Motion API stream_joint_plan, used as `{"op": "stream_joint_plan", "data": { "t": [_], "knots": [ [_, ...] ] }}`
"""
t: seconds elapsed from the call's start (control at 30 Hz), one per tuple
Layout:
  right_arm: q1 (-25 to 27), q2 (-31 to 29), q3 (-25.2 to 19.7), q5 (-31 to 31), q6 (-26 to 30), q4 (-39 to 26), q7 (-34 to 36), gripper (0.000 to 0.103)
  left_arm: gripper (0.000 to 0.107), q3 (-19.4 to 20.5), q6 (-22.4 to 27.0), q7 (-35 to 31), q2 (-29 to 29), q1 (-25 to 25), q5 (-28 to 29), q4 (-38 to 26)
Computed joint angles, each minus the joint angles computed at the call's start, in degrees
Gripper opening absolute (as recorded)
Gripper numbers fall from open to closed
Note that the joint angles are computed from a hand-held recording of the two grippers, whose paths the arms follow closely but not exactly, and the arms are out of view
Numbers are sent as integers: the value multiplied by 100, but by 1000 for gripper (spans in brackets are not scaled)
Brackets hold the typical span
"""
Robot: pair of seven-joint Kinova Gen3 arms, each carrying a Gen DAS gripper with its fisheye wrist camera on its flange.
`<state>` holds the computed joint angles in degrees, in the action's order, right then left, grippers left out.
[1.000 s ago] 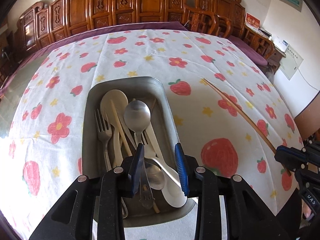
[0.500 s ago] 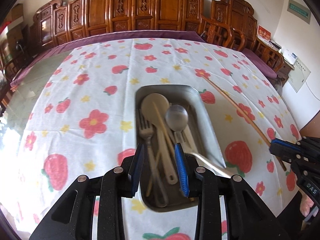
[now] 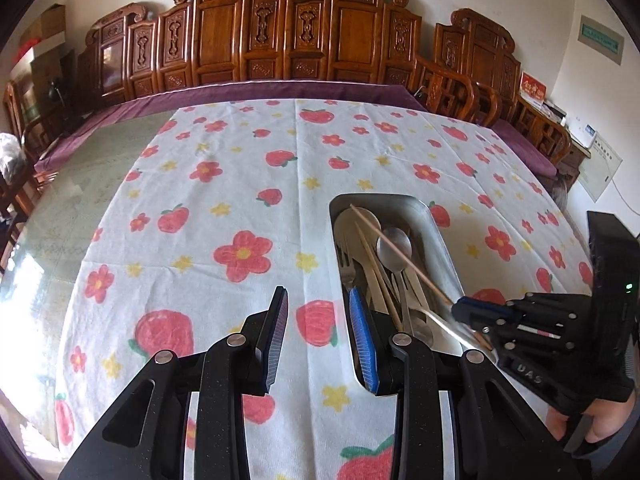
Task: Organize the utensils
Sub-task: 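Carry the wooden chopstick in the right gripper over the tray and lower it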
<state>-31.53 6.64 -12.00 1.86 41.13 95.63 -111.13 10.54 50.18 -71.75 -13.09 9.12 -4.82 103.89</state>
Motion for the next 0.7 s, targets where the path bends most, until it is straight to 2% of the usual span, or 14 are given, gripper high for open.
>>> {"op": "stream_joint_plan", "data": {
  "t": [0.4,0.7],
  "knots": [
    [-174,219,0,15,-134,-14,-315,6,32,-38,4,-88,-143,-53,58,53],
    [-107,333,-43,-326,-226,-197,7,8,32,-34,36,-104,-203,-95,32,87]
  ]
}}
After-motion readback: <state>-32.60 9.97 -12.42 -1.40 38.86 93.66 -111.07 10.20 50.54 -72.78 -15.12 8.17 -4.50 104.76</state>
